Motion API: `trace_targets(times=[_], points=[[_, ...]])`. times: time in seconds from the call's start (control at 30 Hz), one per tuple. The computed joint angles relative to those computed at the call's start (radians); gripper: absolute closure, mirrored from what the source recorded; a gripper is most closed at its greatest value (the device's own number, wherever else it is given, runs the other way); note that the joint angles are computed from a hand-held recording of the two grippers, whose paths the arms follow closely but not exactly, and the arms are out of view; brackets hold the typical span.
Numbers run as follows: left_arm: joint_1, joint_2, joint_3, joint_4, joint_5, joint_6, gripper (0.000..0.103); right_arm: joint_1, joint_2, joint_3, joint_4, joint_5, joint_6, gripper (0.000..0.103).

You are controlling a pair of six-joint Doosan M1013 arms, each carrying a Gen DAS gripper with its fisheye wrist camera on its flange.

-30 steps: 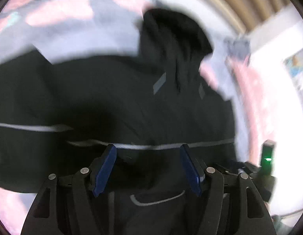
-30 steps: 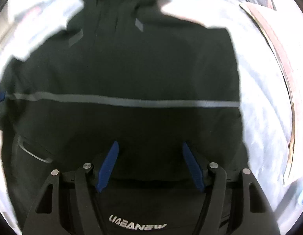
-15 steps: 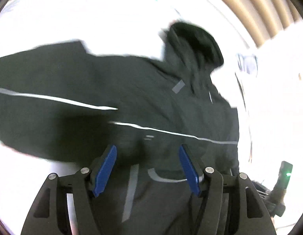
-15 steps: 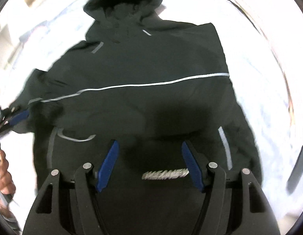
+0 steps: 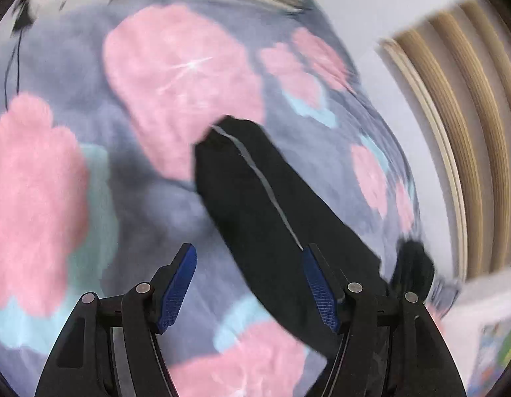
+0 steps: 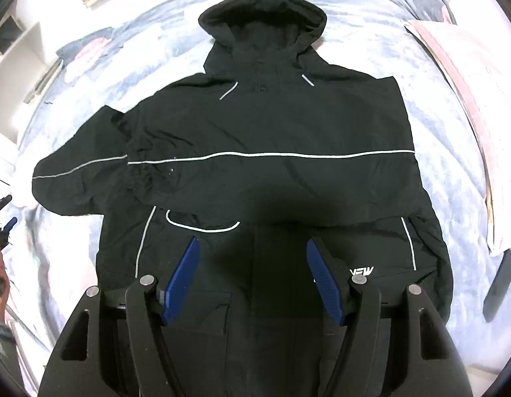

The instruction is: Fold large clothes

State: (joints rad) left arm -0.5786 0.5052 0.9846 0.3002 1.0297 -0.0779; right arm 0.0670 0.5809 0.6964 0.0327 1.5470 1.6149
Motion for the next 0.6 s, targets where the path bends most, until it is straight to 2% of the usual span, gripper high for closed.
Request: trace_targets(times=[0.03,0.2,0.27,0.37,0.5,0.53,0.57,0.6], points=[[0.015,-0.004,0.028,-0.02,-0.038,-0.013,0.035,0.003,0.006,-0.006,-0.006,0.006,-0.007,0.034],[0.061,0.055,0.02,-0.093,-0.12,0.002,0.035,0.024,0.04,-0.035,-0.052,0.06,-0.057,0.034],[0.071,0.079,0.005,-0.104,-0.131,0.013,0.035,0.028,0.052,-0.043,-0.06,0.081,-0.067,0.034],[0.083,0.116,-0.038,-0.124,-0.084,0.043,0.035,0.033,0.073,-0.065,-0.07,0.115,-0.084,0.034],[0.092,0.134,-0.037,-0.122,-0.122,0.036,0.035,0.04,0.102,-0.099,-0.081,0.146,-0.102,0.034],[0.089,0.133,-0.035,-0.1,-0.135,0.03,0.049,0.04,0.108,-0.107,-0.079,0.154,-0.104,0.034],[0.086,0.127,-0.027,-0.085,-0.155,0.029,0.078,0.04,0.117,-0.118,-0.072,0.164,-0.103,0.034],[0.079,0.12,-0.022,-0.051,-0.182,0.019,0.081,0.039,0.123,-0.126,-0.066,0.172,-0.102,0.034]])
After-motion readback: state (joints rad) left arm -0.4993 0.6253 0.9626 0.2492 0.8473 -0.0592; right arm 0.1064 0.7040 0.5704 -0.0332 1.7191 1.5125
